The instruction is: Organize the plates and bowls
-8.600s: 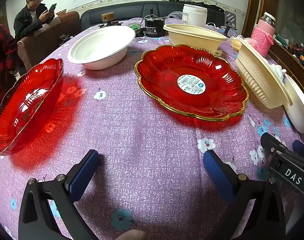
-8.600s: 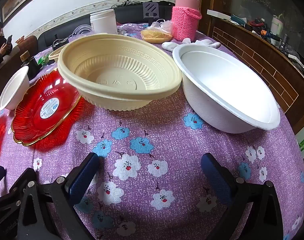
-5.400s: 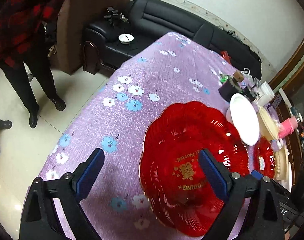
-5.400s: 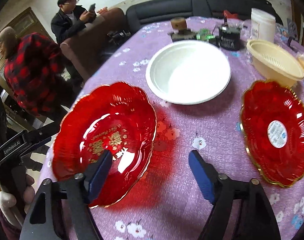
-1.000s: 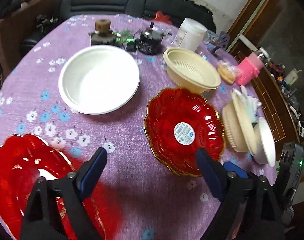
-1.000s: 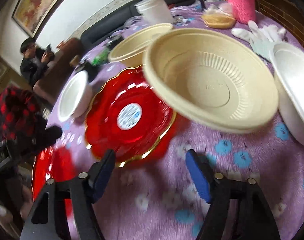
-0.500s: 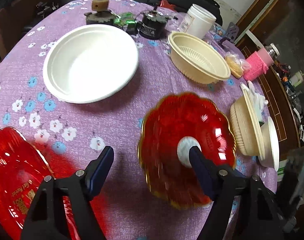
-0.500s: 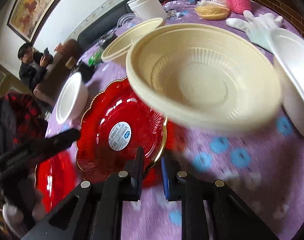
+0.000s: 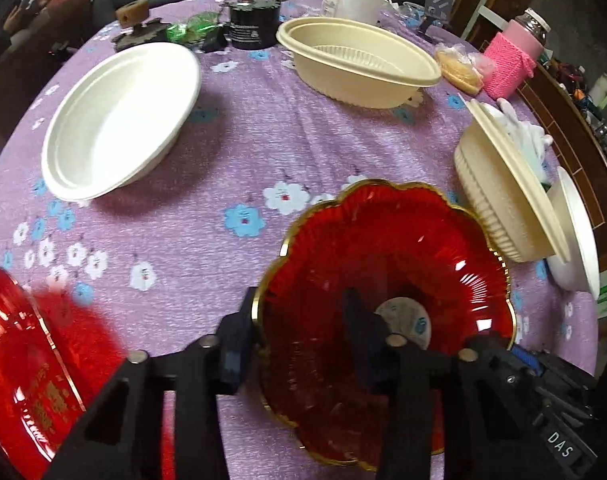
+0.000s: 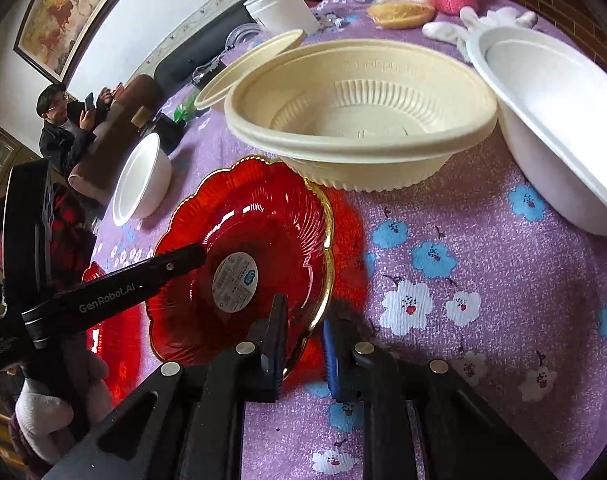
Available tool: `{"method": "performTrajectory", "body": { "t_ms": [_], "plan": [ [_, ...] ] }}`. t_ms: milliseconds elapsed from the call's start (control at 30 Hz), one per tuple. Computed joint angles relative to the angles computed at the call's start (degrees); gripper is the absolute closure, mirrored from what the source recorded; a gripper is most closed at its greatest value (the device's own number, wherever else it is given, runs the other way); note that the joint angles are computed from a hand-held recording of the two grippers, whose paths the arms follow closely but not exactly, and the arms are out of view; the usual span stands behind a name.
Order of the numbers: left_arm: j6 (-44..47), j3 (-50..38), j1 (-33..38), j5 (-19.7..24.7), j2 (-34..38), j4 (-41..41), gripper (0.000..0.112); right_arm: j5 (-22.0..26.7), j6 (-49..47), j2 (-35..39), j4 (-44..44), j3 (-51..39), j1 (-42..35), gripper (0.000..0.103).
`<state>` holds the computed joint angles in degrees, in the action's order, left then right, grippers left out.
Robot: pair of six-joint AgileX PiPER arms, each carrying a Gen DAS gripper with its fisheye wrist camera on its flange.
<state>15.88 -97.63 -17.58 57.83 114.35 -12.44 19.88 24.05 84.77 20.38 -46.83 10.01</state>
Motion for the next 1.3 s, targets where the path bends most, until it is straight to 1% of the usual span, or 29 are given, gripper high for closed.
{"method": "performTrajectory", "body": {
  "t_ms": [33, 100, 167, 233, 400, 500, 533, 633, 767, 833, 933, 1033, 1167, 1300],
  "plan": [
    [-0.2, 0.5, 0.2, -0.3, -0.4, 0.2, 0.084, -0.5, 1.1, -0.1, -1.0, 0.2, 0.3, 0.084],
    [0.2, 1.5, 0.9, -0.3, -1.2, -0.6, 0.089, -1.3, 3.8, -0.6, -3.4, 0.7, 0.8, 0.084],
    [1.1, 3.6, 1.5, -1.4, -3.1, -1.4, 0.089, -1.7, 4.8, -1.7, -4.4, 2.0, 1.4, 0.085],
    [2.1, 6.8, 2.0, -3.3, -6.2, -2.1, 0.089, -1.8, 4.6, -2.4, -4.0, 2.5, 2.1, 0.085],
    [5.9, 12.5, 4.6, -5.5, -12.5, -6.1, 0.089, -3.4, 7.5, -5.0, -5.3, 4.2, 4.5, 0.085],
    [7.7, 15.6, 6.4, -6.6, -15.6, -8.3, 0.089, -3.5, 15.0, -6.4, -12.1, 4.0, 7.3, 0.085],
    [8.1, 16.5, 6.9, -7.0, -16.6, -8.7, 0.089, -3.4, 18.9, -6.7, -15.7, 3.7, 8.7, 0.085],
    [11.0, 19.3, 10.3, -7.4, -19.7, -11.4, 0.089, -2.8, 28.8, -7.0, -25.1, 2.4, 12.7, 0.084],
    [15.3, 21.5, 16.5, -6.7, -22.9, -15.5, 0.089, -1.6, 37.2, -5.7, -33.3, -1.0, 17.5, 0.084],
    [17.4, 21.9, 19.9, -6.2, -24.1, -17.3, 0.089, -0.3, 38.9, -3.7, -35.5, -4.6, 19.8, 0.084],
    [20.2, 21.4, 25.7, -4.9, -24.5, -20.0, 0.089, 1.6, 37.6, 0.5, -35.9, -11.1, 22.5, 0.084],
    [21.9, 19.7, 31.2, -3.6, -23.3, -21.5, 0.089, 4.7, 36.4, 5.8, -36.4, -18.9, 25.6, 0.084],
    [22.0, 16.8, 37.1, -3.1, -19.6, -21.8, 0.088, 9.2, 31.5, 14.0, -34.5, -30.4, 28.4, 0.084],
    [20.4, 14.2, 39.5, -3.9, -15.0, -19.3, 0.088, 14.5, 27.3, 23.0, -32.8, -41.9, 30.5, 0.084]
  ]
}}
